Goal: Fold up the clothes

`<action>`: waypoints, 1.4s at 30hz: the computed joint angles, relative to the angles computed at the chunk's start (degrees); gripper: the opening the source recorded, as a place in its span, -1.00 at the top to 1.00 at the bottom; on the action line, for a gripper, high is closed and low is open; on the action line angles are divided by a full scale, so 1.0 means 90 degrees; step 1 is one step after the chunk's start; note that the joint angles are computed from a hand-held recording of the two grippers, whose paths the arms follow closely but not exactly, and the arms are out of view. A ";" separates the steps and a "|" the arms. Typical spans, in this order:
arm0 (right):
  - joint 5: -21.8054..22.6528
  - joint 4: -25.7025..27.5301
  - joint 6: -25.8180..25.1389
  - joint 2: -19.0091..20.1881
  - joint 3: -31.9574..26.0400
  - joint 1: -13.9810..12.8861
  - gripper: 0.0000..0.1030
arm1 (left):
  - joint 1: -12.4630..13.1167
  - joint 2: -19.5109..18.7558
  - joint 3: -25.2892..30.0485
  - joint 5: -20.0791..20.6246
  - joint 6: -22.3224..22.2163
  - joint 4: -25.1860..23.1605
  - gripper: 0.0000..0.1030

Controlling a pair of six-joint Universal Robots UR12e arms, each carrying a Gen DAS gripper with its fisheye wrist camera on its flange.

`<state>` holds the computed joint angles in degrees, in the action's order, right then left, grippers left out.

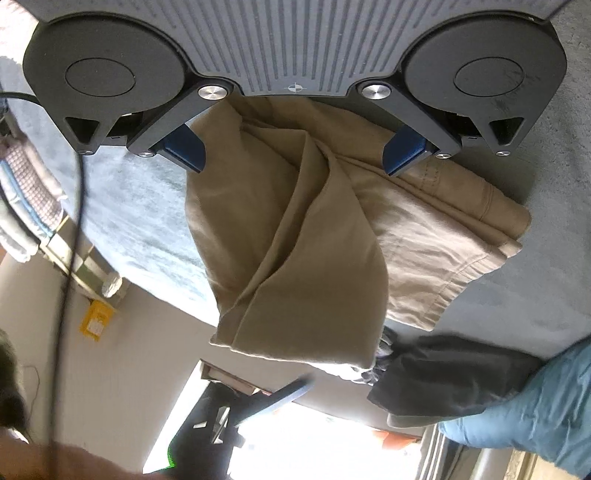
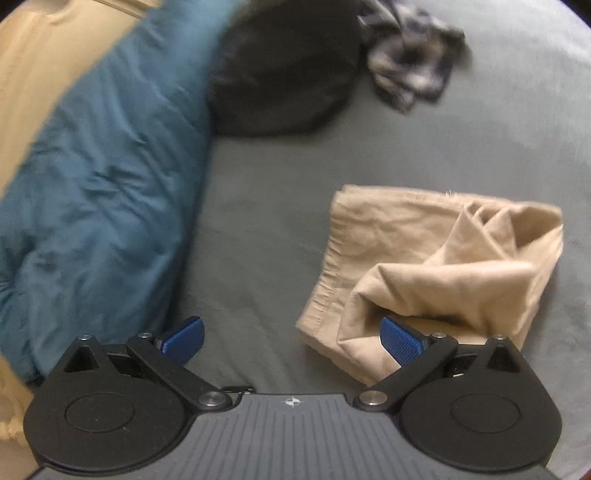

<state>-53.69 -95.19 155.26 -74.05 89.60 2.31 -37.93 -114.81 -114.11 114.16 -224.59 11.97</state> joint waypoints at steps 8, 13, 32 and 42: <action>0.0842 -0.0066 -0.2148 -0.0577 0.0619 -0.1150 -0.99 | 0.0173 0.0161 -0.0235 -0.0127 -0.0748 0.0165 -1.00; 0.0965 -0.0776 -0.2729 -0.0678 0.1313 -0.1551 -0.86 | 0.0228 0.0216 -0.0347 -0.0128 -0.1144 0.0750 -1.00; 0.1500 -0.3742 -0.5884 -0.1241 0.3497 -0.1020 -0.49 | 0.0409 0.0421 -0.0951 -0.0169 -0.2040 0.1872 -1.00; 0.1543 -0.4736 -0.6309 -0.1388 0.3800 -0.1011 -0.50 | 0.0545 0.0304 -0.1206 -0.0298 -0.2677 0.2155 -1.00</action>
<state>-39.80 -137.81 98.48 -86.54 123.80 -6.79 -33.02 -112.07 -124.97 111.47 -248.68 31.36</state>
